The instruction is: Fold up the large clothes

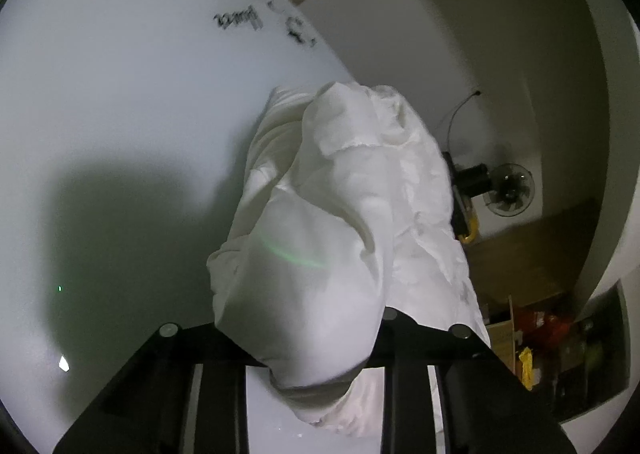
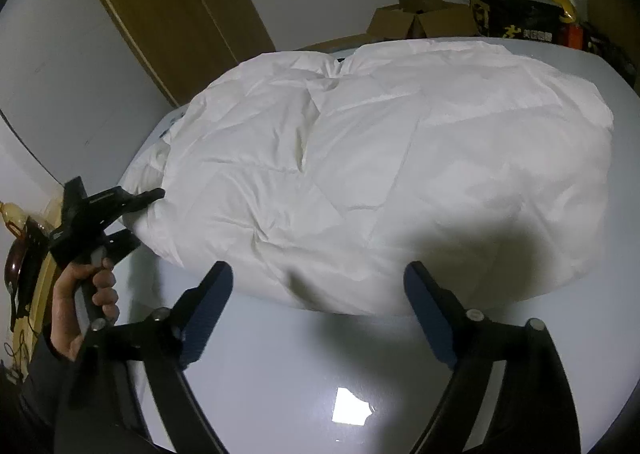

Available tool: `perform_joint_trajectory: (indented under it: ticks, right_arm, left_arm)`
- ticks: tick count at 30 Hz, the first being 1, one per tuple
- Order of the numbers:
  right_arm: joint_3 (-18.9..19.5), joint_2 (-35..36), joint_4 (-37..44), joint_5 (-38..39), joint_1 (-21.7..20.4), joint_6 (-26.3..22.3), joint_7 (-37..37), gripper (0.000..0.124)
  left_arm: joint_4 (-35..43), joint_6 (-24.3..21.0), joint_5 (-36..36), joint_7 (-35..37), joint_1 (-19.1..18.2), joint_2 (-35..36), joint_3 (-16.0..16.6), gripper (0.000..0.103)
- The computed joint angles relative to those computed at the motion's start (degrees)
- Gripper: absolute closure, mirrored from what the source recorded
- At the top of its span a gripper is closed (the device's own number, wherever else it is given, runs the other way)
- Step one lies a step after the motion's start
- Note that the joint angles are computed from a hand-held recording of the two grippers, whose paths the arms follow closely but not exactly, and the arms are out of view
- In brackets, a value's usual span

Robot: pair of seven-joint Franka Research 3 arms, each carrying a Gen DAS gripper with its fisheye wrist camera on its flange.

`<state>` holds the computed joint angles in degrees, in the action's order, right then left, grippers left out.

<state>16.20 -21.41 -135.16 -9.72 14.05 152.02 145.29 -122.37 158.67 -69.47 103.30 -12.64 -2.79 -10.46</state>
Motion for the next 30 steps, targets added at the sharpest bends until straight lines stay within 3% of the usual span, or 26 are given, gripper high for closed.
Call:
perform_joint_trajectory:
  ticks: [2, 4, 6, 12, 14, 15, 18, 23, 28, 30]
  right_arm:
    - [0.59, -0.28, 0.20, -0.83, -0.04, 0.05, 0.15, 0.038]
    - [0.66, -0.61, 0.29, -0.96, 0.22, -0.23, -0.19, 0.038]
    - [0.46, -1.13, 0.04, -0.54, 0.65, -0.34, -0.66, 0.038]
    - [1.18, -1.52, 0.52, -1.08, 0.18, -1.67, -0.73, 0.038]
    - [1.27, -1.04, 0.96, -1.30, 0.11, -2.11, -0.46, 0.038]
    - [1.34, -0.79, 1.25, -1.53, 0.07, -2.45, -0.27, 0.038]
    - [1.61, -0.12, 2.36, -2.76, -0.09, -4.41, 0.48, 0.038]
    - [0.25, 2.30, 5.12, -3.67, 0.06, -6.49, 0.72, 0.044]
    - [-1.58, 8.24, 11.30, -5.05, -0.32, -5.90, 2.24, 0.086]
    - [-2.92, 13.84, 15.22, -4.33, 0.87, -6.34, 0.37, 0.094]
  left_arm:
    - [0.01, -0.88, -5.08, 2.78, 0.14, 0.11, 0.45, 0.071]
    - [0.77, -3.58, -9.09, 0.80, 1.14, 1.61, 1.05, 0.052]
    - [1.06, -5.26, -18.67, 4.24, 2.29, 2.48, 1.24, 0.047]
    - [4.36, -8.61, -11.59, -1.84, 4.21, 4.93, 0.38, 0.037]
    - [5.02, -8.00, -9.71, -1.87, 4.31, 5.36, -0.24, 0.042]
    - [3.72, -7.30, -7.97, -1.71, 4.37, 4.08, -0.40, 0.060]
    - [2.61, -3.32, -2.92, 0.15, 3.36, 2.02, -1.15, 0.077]
    - [-3.16, 5.16, 11.74, -4.66, -0.08, -5.31, -1.79, 0.081]
    - [-6.21, 7.39, 19.06, -10.08, -2.80, -9.44, -0.94, 0.081]
    - [-6.95, 7.47, 22.25, -12.00, -3.27, -10.33, -0.36, 0.081]
